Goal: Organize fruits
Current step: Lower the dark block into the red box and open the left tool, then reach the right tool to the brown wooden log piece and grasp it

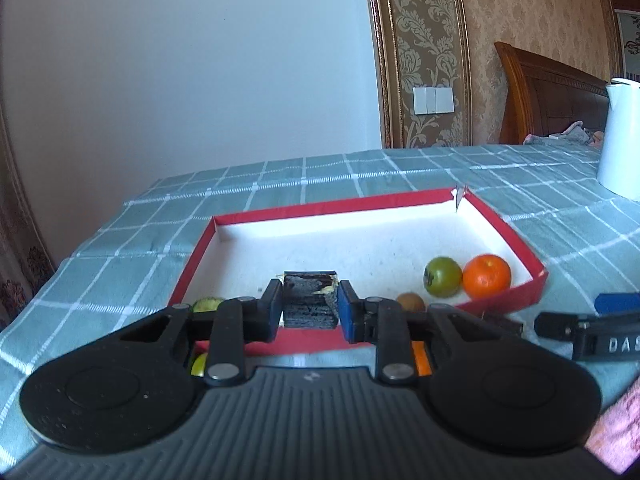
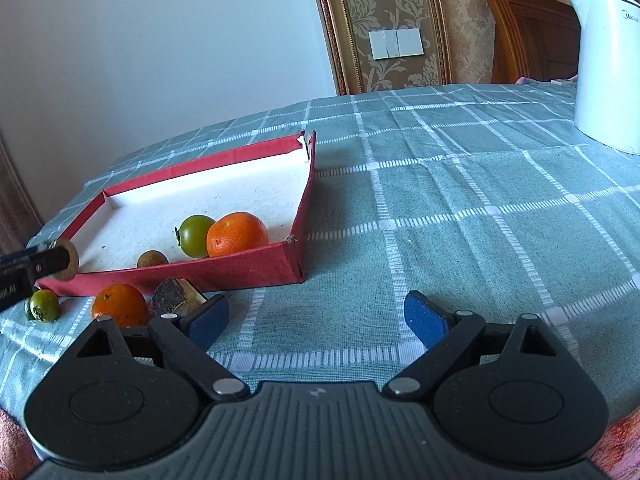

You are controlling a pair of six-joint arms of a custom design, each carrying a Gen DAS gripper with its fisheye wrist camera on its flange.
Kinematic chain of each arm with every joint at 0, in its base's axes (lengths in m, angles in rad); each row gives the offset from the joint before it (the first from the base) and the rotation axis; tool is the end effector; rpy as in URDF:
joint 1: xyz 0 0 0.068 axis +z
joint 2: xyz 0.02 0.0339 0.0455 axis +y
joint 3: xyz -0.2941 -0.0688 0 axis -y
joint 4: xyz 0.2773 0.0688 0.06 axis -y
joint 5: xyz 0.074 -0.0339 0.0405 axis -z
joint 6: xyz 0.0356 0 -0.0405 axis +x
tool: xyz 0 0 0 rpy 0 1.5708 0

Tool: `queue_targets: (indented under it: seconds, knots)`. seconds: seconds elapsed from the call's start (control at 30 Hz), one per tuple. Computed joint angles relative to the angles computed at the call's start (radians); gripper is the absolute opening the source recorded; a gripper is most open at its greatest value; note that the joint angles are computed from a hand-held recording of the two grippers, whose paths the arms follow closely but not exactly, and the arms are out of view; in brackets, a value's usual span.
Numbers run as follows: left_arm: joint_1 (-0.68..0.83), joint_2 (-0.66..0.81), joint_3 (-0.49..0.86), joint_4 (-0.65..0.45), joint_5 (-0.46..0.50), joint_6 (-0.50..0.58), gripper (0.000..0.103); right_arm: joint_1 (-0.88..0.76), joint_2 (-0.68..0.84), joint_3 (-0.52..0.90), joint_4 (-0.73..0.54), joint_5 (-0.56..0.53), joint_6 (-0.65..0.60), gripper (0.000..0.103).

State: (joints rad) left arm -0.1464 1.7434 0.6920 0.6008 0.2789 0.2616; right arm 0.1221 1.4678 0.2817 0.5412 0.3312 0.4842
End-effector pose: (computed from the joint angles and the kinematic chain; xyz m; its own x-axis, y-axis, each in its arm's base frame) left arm 0.3524 -0.0619 0.1451 -0.3165 0.2980 -0.9006 0.4837 0.8674 0.1170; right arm 0.2351 0.0172 0.1068 -0.4616 0.3869 -0.7983 0.4041 0.8928 0.1990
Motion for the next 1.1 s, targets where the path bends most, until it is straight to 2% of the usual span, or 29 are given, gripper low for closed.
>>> queue_targets:
  seconds: [0.2,0.27,0.37,0.47,0.53,0.57,0.8,0.9,1.0,1.1]
  knots:
    - [-0.052,0.104,0.159,-0.084,-0.100,-0.054,0.027,-0.004,-0.007,-0.011,0.014,-0.010,0.005,0.095]
    - [-0.054,0.126,0.173,-0.078,-0.126,-0.062,0.029,-0.008,-0.006,-0.014,0.021,-0.014,0.005,0.095]
    - [-0.036,0.124,0.168,-0.096,-0.114,-0.063,0.037,-0.009,-0.006,-0.016,0.025,-0.016,0.007,0.095]
    - [-0.018,0.089,0.104,-0.051,-0.115,-0.048,0.056,-0.007,-0.004,-0.013,0.022,-0.013,0.005,0.095]
    - [0.008,0.056,0.052,-0.015,-0.092,-0.044,0.084,-0.007,-0.003,-0.012,0.021,-0.013,0.006,0.095]
    - [0.026,0.033,0.012,0.024,-0.079,-0.047,0.088,-0.007,-0.003,-0.012,0.021,-0.013,0.006,0.095]
    - [0.150,-0.047,-0.138,0.108,0.034,-0.003,0.098,-0.014,-0.009,-0.031,0.055,-0.027,0.014,0.095]
    - [0.172,-0.018,-0.158,0.147,0.027,0.025,0.098,-0.008,-0.018,-0.066,0.128,-0.024,0.001,0.095]
    - [0.189,0.022,-0.147,0.156,0.034,0.013,0.098,0.054,-0.048,-0.091,0.164,0.039,-0.051,0.095]
    - [0.203,0.039,-0.121,0.126,0.056,-0.002,0.098,0.145,-0.100,-0.101,0.166,0.102,-0.177,0.095]
